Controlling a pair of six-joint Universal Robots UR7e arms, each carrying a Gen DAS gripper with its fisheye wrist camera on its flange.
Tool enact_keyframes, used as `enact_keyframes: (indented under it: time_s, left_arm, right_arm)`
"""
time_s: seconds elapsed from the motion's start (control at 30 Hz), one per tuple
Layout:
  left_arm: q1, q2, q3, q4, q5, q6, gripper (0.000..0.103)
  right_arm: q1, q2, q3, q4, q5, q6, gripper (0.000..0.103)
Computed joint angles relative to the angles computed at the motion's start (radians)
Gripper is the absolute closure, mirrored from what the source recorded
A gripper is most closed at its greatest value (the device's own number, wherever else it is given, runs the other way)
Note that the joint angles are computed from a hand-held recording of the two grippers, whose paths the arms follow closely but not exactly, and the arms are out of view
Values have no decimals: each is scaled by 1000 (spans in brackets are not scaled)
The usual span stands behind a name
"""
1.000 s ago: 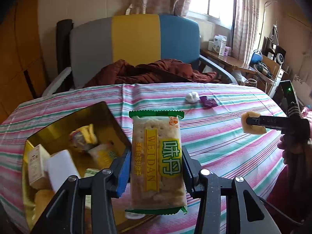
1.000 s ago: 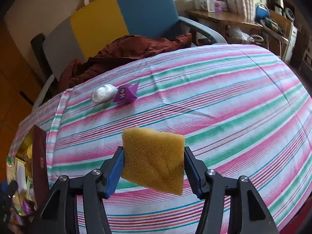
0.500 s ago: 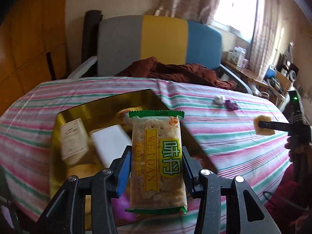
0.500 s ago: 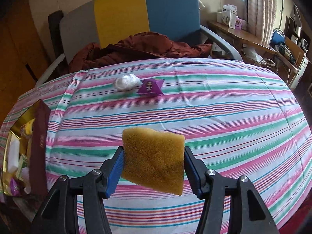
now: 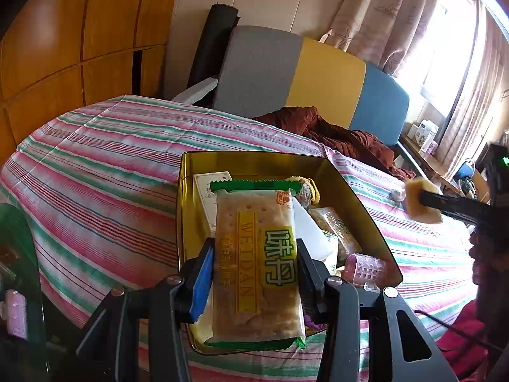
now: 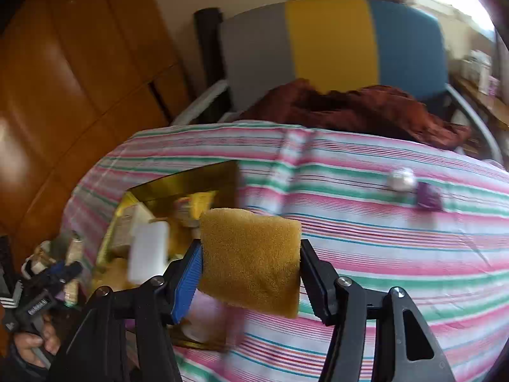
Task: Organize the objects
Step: 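Carry WEIDAN packet and sponge over the gold tray and lower them in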
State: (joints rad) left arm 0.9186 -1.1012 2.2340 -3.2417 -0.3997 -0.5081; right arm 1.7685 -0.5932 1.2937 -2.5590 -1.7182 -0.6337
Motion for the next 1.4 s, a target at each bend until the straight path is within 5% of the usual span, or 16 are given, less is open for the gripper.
enact_keyframes:
  time_s: [0.6,0.7,0.8,1.2,1.4]
  left_arm:
    - [60,50,-57,-115,-106,104,56]
    - [70,48,-66,-75,-106,65,56]
    - [80,53,-78,-49,-100,49,56]
    - [117,93,-152,18,-133,32,56]
    - [165,131,-245,94,-207,26,55]
  right_arm:
    - [103,227,-259,196,43,28,44]
    - [111,284,-344,248,61,52,39]
    - [117,329,-408,303,59,72,24]
    - [77,211,-221,158,31,95,19]
    - [55,145,-124,66,15,113,19]
